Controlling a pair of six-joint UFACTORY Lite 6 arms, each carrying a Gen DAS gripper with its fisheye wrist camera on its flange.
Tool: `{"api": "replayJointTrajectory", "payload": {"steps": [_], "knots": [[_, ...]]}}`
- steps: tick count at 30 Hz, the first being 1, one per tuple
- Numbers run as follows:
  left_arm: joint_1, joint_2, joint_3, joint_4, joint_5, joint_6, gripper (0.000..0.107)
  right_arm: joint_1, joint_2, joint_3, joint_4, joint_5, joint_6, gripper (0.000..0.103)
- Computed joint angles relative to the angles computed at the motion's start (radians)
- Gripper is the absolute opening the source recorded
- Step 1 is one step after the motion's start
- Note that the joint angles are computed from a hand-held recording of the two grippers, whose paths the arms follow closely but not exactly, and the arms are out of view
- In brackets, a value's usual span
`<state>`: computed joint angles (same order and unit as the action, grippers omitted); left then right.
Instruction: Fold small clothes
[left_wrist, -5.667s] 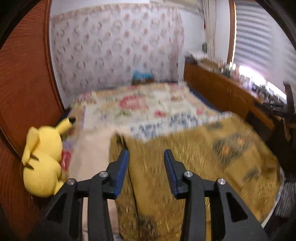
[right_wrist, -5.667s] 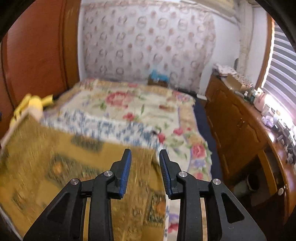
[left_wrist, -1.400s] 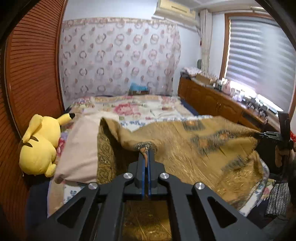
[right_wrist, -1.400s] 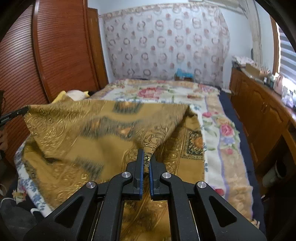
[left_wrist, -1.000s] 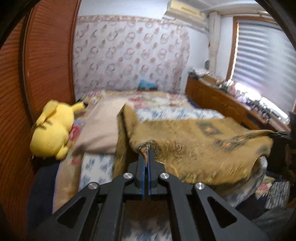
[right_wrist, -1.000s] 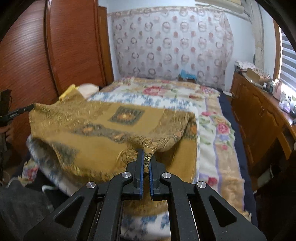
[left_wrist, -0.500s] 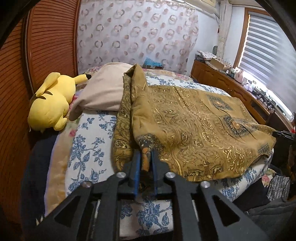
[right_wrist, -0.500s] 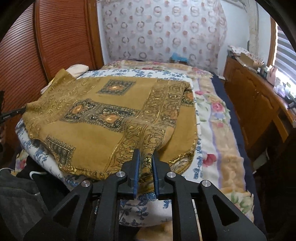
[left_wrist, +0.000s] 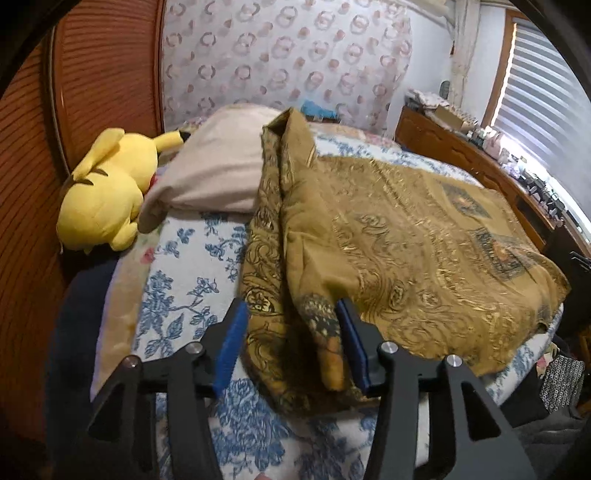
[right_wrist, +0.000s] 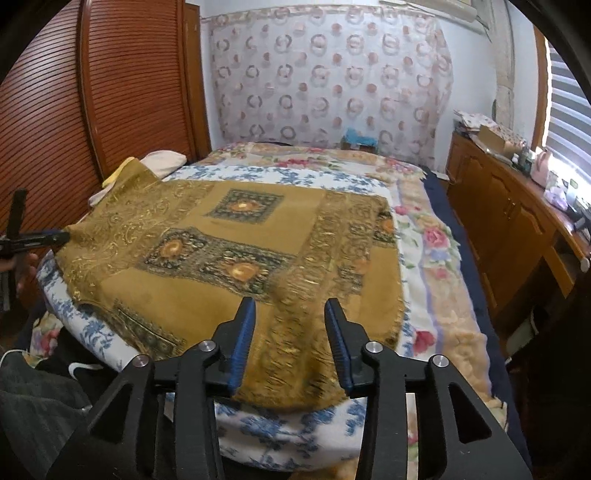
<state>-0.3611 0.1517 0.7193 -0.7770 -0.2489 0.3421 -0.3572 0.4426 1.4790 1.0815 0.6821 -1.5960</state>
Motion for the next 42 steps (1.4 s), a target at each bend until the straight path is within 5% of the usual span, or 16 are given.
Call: {"api": "replayJointTrajectory", "payload": {"steps": [8, 26, 33, 42], "knots": [[0.021, 0.068, 0.021, 0.139, -0.016, -0.169, 0.058, 0.119, 0.007, -0.037, 0.026, -0.039, -0.023, 0.058], [-0.05, 0.103, -0.042, 0.109, -0.236, -0.208, 0.061, 0.405, 0.186, 0.017, -0.004, -0.229, 0.098, 0.06], [-0.033, 0.073, -0.087, 0.226, -0.257, -0.378, 0.061, 0.411, 0.15, -0.095, 0.311, -0.298, -0.227, 0.063], [-0.038, 0.045, -0.115, 0.252, -0.248, -0.452, 0.061, 0.413, 0.148, -0.113, 0.406, -0.297, -0.314, 0.064]]}}
